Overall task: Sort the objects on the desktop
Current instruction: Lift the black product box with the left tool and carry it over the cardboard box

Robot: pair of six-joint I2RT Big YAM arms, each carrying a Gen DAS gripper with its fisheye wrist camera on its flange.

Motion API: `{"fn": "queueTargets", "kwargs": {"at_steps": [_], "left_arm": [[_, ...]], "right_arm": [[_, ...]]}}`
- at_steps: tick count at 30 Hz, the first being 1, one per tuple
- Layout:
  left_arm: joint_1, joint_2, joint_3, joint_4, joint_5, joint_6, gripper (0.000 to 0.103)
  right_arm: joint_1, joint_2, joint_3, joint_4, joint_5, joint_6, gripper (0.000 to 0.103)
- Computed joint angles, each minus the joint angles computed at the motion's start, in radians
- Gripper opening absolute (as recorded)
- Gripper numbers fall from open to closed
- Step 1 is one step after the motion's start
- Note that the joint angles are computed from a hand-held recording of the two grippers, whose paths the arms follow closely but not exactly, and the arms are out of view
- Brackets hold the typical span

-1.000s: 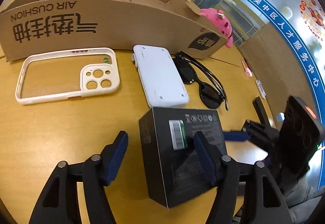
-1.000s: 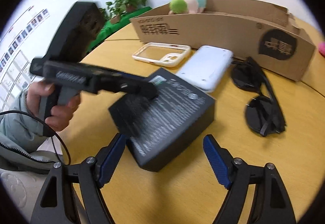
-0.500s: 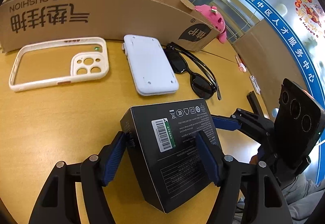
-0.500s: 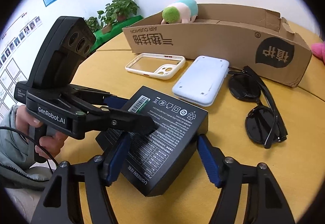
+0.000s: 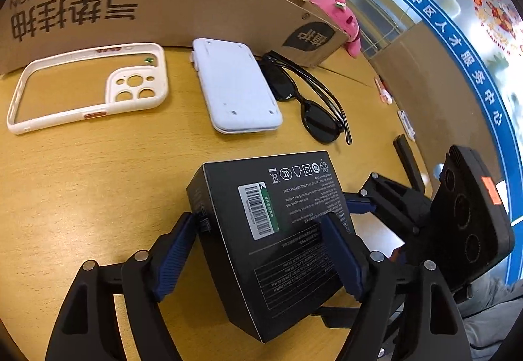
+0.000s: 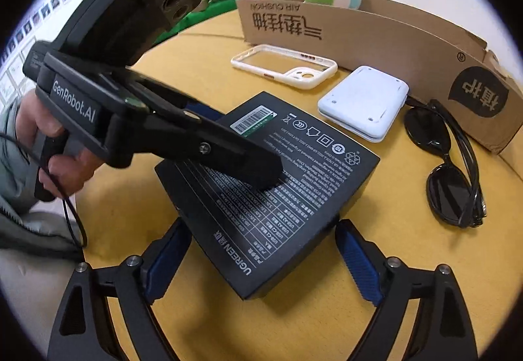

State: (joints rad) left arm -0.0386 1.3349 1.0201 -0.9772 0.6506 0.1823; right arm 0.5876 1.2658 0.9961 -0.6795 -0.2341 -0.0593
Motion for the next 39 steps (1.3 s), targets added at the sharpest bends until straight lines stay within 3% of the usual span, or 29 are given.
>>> {"fn": "queueTargets", "kwargs": {"at_steps": [4, 8, 16, 22, 27, 32, 39], "left_arm": [[0.003, -0.030, -0.010, 0.024, -0.031, -0.028, 0.075], [0.020, -0.069, 0.002, 0.033, -0.010, -0.038, 0.074], [0.044, -0.099, 0.134, 0.064, 0.000, -0.029, 0.072], [0.055, -0.046, 0.340, 0.106, -0.011, -0.012, 0.072], [0.071, 0.007, 0.528, 0.137, -0.002, -0.025, 0.072], [0.099, 0.061, 0.696, 0.183, 0.053, -0.062, 0.072], [0.103, 0.159, 0.890, 0.223, 0.014, -0.072, 0.072]], "right_arm": [[0.021, -0.011, -0.011, 0.030, 0.056, 0.023, 0.085], [0.030, -0.045, -0.022, 0.085, 0.082, 0.037, 0.084], [0.007, -0.055, 0.091, 0.099, 0.117, -0.027, 0.084], [-0.021, 0.026, 0.300, 0.093, 0.151, -0.130, 0.084], [-0.057, 0.089, 0.507, 0.065, 0.127, -0.192, 0.084], [-0.065, 0.141, 0.698, 0.055, 0.143, -0.250, 0.084], [-0.093, 0.274, 0.967, -0.001, 0.110, -0.323, 0.084]]}}
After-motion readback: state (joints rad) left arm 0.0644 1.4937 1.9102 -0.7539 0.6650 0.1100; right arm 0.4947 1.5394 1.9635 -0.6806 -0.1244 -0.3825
